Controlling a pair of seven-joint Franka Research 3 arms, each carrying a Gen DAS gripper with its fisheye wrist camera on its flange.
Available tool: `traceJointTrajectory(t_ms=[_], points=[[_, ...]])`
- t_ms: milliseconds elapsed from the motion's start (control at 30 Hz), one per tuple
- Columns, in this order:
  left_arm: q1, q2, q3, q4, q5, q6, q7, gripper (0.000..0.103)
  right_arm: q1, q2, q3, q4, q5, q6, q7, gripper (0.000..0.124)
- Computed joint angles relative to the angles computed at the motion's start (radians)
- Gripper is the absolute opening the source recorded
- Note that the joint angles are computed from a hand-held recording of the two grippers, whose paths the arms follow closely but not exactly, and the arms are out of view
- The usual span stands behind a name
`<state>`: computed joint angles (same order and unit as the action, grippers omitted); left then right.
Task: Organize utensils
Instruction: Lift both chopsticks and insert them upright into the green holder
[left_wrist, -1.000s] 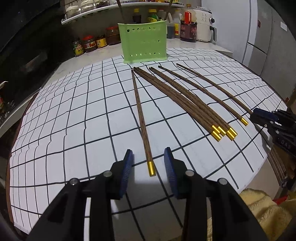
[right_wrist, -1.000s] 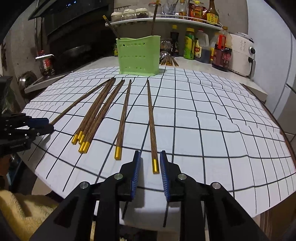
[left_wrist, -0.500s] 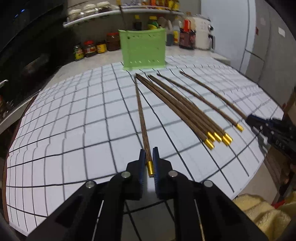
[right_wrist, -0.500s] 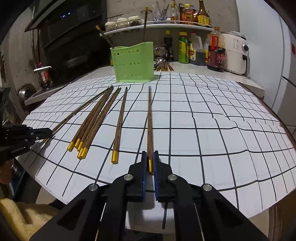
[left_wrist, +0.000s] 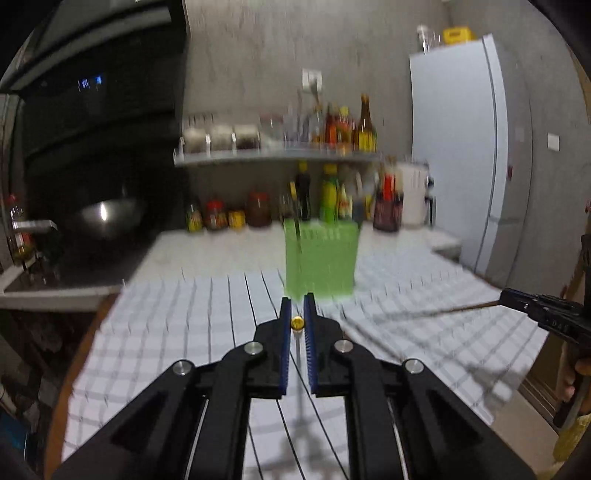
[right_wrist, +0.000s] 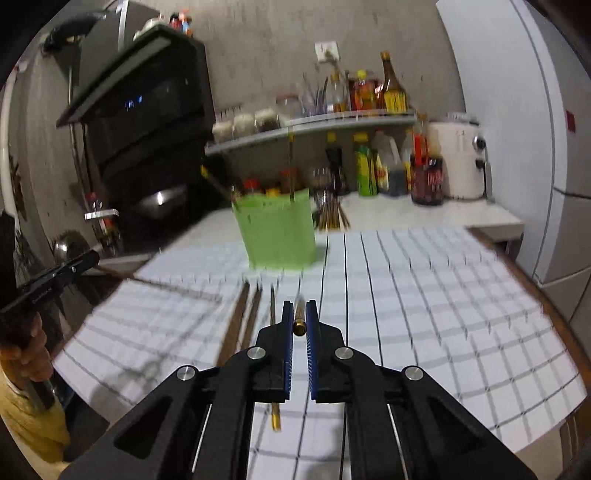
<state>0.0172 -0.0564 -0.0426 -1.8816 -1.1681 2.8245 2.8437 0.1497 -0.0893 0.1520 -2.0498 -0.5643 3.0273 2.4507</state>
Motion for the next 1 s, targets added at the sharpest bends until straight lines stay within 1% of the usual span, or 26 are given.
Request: traceJointTrajectory(t_ms=[33,100,167,200,300,467,600,700,733,833,933,1000], points=[[-0.002,0.009,0.001,0.023,-0.025,0.004,0.021,0.007,0.004,0.003,-0.003,0.021,0.015,-0.016,-0.017,0.007],[0.002,0.028,-0.004,0.062,-0.023,0.013,0.002,0.007,0.022,0.018,-0.019,0.081,0.082,-0.054,-0.086,0.007],[0.013,0.031,-0.006,0.081,-0.033,-0.003,-0.004,0.007,0.037,0.033,-0.032,0.124,0.125,-0.073,-0.133,0.007],[0.018,0.037,-0.007,0.093,-0.032,-0.010,-0.013,0.007,0.042,0.043,-0.036,0.151,0.130,-0.090,-0.150,0.007],[0.029,0.034,-0.012,0.101,-0.035,-0.022,-0.018,0.007,0.060,0.071,-0.050,0.218,0.095,-0.136,-0.152,0.007],[0.036,0.031,-0.008,0.105,-0.046,-0.039,-0.001,0.007,0.098,0.110,-0.079,0.282,0.105,-0.169,-0.197,0.007],[0.044,0.049,-0.012,0.130,-0.019,-0.058,-0.032,0.007,0.121,0.133,-0.097,0.316,0.118,-0.188,-0.226,0.007],[0.048,0.068,-0.022,0.152,0.003,-0.046,-0.042,0.007,0.135,0.153,-0.110,0.344,0.129,-0.199,-0.236,0.007],[0.051,0.079,-0.025,0.166,0.015,-0.051,-0.054,0.007,0.135,0.166,-0.112,0.361,0.155,-0.203,-0.257,0.007],[0.062,0.107,-0.040,0.199,0.054,-0.042,-0.092,0.007,0.146,0.203,-0.126,0.413,0.194,-0.222,-0.289,0.007],[0.074,0.137,-0.058,0.230,0.092,-0.025,-0.120,0.007,0.163,0.241,-0.152,0.467,0.183,-0.249,-0.286,0.008],[0.081,0.147,-0.072,0.235,0.113,0.003,-0.128,0.007,0.177,0.259,-0.171,0.489,0.160,-0.259,-0.271,0.008]])
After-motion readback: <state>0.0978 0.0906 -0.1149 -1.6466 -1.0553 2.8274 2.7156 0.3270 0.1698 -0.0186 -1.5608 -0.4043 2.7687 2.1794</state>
